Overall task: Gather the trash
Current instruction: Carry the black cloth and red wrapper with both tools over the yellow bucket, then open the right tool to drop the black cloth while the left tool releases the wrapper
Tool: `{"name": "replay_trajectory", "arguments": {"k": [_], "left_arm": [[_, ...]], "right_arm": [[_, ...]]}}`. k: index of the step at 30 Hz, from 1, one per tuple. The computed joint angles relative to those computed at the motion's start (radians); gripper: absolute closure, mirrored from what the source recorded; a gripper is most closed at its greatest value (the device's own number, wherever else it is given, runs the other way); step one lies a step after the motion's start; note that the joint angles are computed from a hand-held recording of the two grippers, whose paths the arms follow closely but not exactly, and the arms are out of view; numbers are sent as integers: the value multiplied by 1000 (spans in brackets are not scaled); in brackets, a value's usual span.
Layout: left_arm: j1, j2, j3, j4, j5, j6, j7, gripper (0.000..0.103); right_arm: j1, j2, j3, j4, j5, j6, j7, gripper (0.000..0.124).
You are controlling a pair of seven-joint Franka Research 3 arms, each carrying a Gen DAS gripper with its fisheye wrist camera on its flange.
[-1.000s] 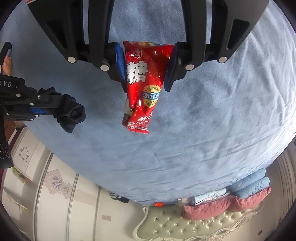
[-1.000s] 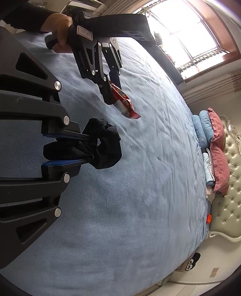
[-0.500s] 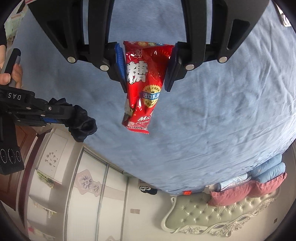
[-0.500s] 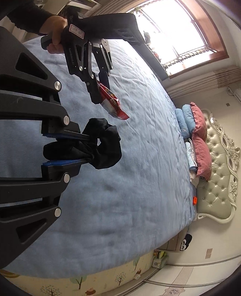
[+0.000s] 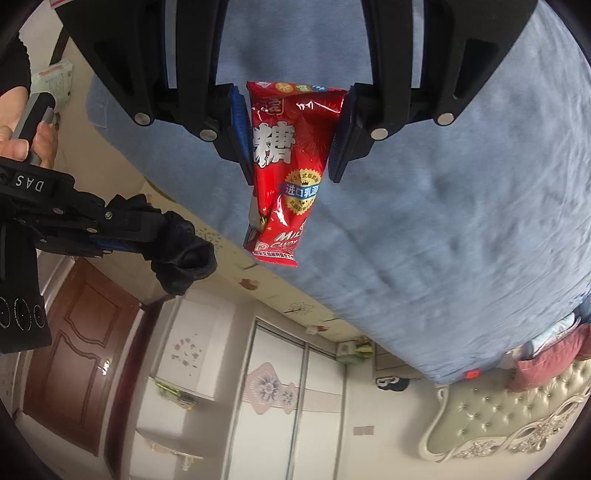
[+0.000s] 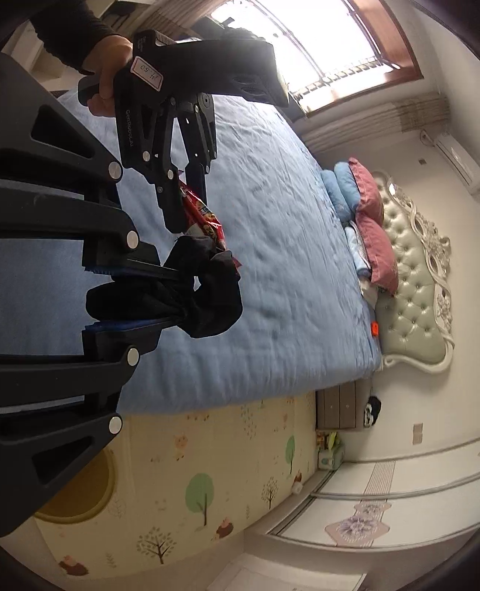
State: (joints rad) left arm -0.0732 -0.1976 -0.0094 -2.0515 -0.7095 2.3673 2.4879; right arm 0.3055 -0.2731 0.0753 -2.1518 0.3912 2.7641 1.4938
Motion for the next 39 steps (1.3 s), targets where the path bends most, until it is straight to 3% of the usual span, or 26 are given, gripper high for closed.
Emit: {"name": "replay_trajectory", "arguments": {"k": [3, 9, 17, 24, 26, 27, 28, 29, 30, 35, 39], "left_arm": [[-36, -13, -31, -21, -5, -13, -4, 63], [-113, 9, -95, -22, 50, -21, -22, 63], [-188, 96, -165, 38, 127, -52, -70, 62], [-215, 220, -233, 157, 336, -87, -268, 62], [-216, 259, -244, 201, 367, -107, -308, 54], [-218, 278, -250, 223, 391, -123, -332, 30], [-220, 291, -254, 241, 424, -136, -364, 11], [-222, 296, -257, 242, 454, -122, -391, 10], [-222, 290, -263, 230, 459, -111, -395, 10], [-204, 296, -270, 230, 424, -129, -353, 10], [-199, 292, -273, 223, 409, -114, -335, 10]], "right_arm": [[-10, -96, -43, -113, 55, 19, -5, 105], [-94, -254, -60, -301, 23, 19, 44, 105], [-192, -376, -98, -438, 12, -24, 83, 105], [-253, -399, -119, -492, -4, -44, 85, 104], [-253, -389, -133, -497, 0, -49, 71, 98], [-273, -387, -121, -503, -17, -58, 77, 92], [-305, -379, -100, -503, -48, -73, 93, 66], [-345, -367, -64, -500, -89, -76, 124, 52], [-365, -360, -36, -507, -123, -54, 154, 52], [-299, -357, -92, -530, -97, -30, 109, 54], [-302, -354, -98, -522, -87, -40, 110, 54]]}}
